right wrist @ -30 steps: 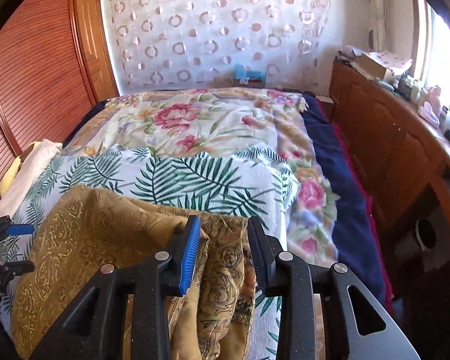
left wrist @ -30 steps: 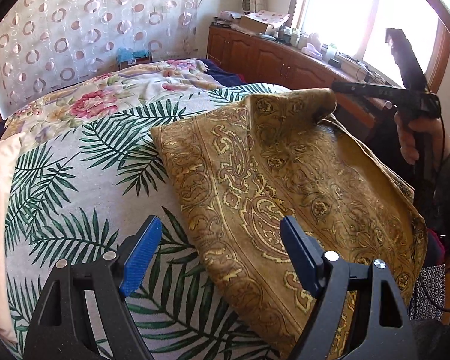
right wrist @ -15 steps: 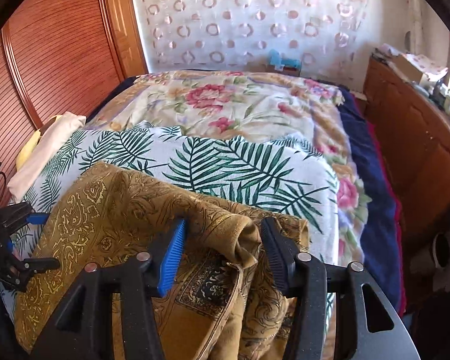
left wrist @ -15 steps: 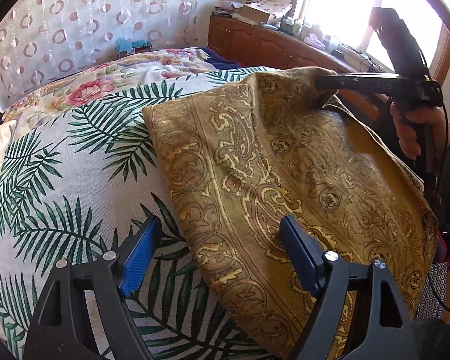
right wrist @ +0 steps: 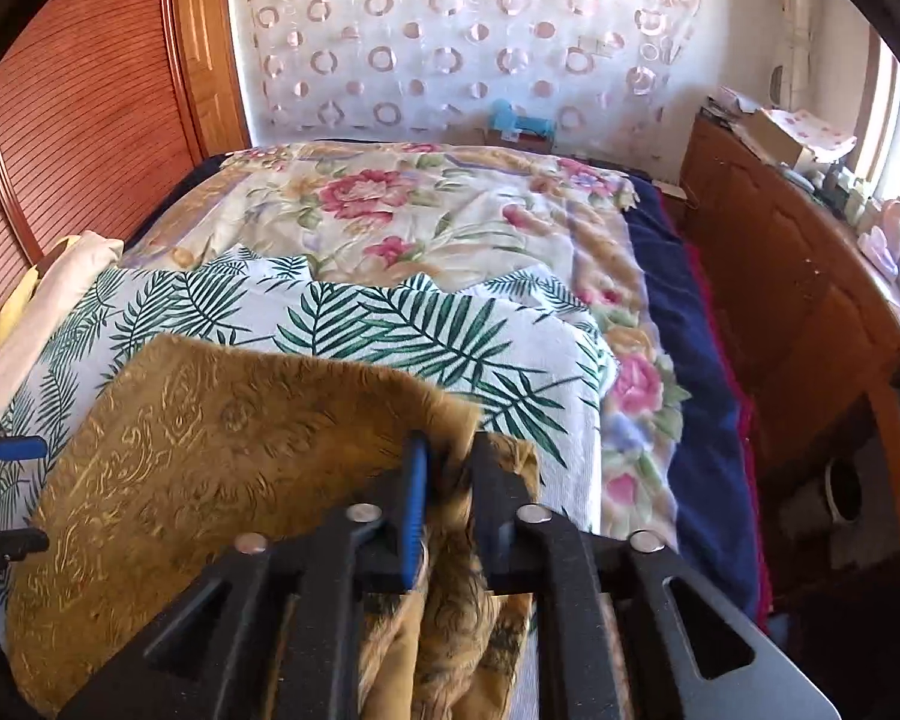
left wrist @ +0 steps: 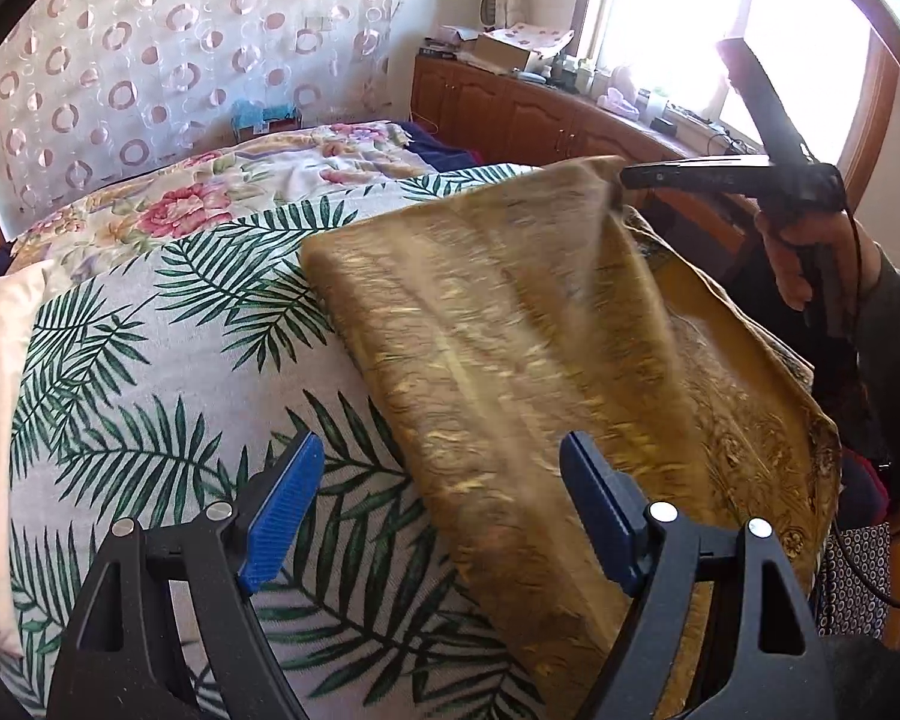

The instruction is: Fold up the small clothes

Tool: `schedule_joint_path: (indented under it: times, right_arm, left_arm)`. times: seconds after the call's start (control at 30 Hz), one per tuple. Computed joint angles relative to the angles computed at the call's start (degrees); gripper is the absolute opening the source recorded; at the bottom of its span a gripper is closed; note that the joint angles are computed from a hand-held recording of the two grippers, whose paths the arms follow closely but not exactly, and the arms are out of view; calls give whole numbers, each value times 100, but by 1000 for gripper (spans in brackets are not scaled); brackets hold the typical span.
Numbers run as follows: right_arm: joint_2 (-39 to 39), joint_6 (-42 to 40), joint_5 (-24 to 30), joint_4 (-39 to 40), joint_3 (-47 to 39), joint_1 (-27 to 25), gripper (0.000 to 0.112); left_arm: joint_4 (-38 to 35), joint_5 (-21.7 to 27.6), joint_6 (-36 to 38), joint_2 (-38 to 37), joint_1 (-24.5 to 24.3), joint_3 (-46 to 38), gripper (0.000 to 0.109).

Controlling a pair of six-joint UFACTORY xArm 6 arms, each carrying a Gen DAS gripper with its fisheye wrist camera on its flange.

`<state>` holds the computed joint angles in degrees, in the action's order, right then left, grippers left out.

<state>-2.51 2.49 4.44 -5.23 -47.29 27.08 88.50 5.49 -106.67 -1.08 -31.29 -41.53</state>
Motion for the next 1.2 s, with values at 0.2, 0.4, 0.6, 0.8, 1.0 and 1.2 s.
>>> schedule_joint_path:
  times: [0.2, 0.4, 0.6, 0.8, 1.0, 1.2]
  right_arm:
    - [-868, 427, -316, -246, 840, 28, 46]
    - [-1774, 796, -686, -572, 1885, 173, 46]
    - [-2604, 1185, -697, -904, 2784, 344, 46]
    - [-3492, 1270, -309, -871, 3435, 551, 46]
    - [-4449, 1364, 279, -778, 3967, 764, 46]
    - [-4726, 1432, 512, -620, 4151, 824, 41]
  left_arm:
    - [303, 213, -379, -386, -184, 238, 82]
    - [538, 499, -724, -714, -453, 480, 82]
    - [439, 768, -764, -1017, -740, 727, 82]
    - [357, 1000, -903, -1275, -1048, 975, 82]
    - [181, 1336, -1055, -1481, -1479, 1231, 82]
    - [140, 1223, -1134, -1505, -1465, 1323, 82]
